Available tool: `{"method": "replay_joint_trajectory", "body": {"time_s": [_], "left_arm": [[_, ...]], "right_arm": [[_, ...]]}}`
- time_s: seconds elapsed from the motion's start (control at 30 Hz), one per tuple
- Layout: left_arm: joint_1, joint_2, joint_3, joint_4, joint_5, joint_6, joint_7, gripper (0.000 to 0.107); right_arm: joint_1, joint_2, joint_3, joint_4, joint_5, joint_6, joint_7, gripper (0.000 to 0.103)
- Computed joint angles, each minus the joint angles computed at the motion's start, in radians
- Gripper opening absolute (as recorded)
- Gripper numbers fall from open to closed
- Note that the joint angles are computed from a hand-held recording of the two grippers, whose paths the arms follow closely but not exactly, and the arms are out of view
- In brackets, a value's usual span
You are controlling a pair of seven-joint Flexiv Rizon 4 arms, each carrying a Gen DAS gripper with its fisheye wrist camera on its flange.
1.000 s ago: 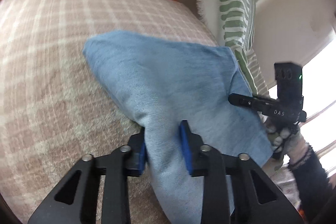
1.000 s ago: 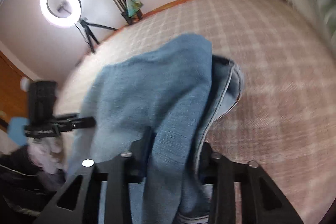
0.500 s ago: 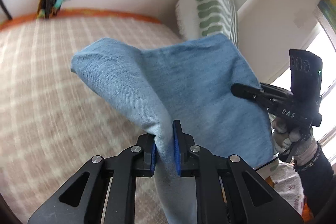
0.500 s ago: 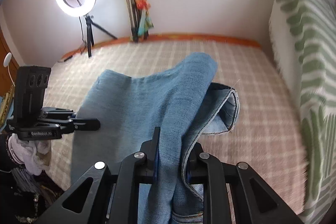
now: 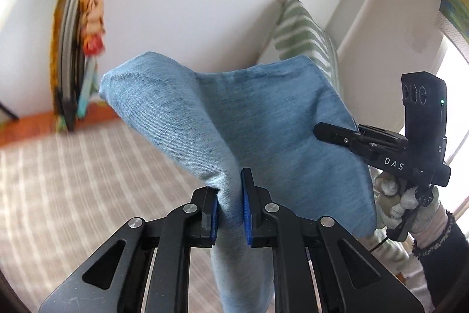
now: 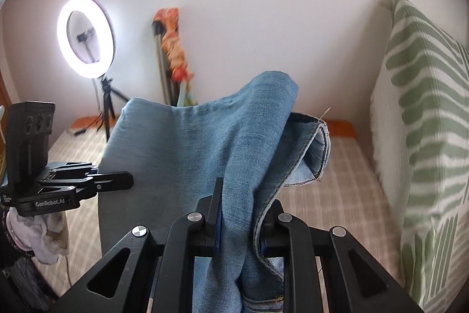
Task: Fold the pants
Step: 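Grasp the folded jeans with both grippers and carry them toward the pillow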
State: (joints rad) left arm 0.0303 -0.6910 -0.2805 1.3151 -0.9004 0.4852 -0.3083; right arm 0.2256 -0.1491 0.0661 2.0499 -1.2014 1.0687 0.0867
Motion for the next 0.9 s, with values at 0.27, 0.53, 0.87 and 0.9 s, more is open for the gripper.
{"method": "replay_joint_trajectory", "body": {"time_s": [0.27,0.53,0.87,0.9], "left_arm": [[-0.071,-0.192,-0.02,-0.29,0.105,0.053,-0.112,0.011],[-0.162,-0.435,-0.012,-0.674,0.241,0.018,-0.264,0.011],[-0.238,-0.588,0.057,-0.92,0.365,0.046,-0.384,0.023],[-0.228,-0.556,0.044,-0.856,0.367,0.082,-0.369,0.03]], "right_arm": [[-0.049,-0.142,-0.092,-0.143,-0.013,0.118,-0.078,0.016],[-0.068,-0.285,-0.176,-0.248,0.049,0.209,-0.156,0.016],[0.0,-0.402,-0.266,-0.326,0.242,0.111,-0.265,0.053],[0.003,-0.398,-0.272,-0.322,0.242,0.11,-0.257,0.057]]}}
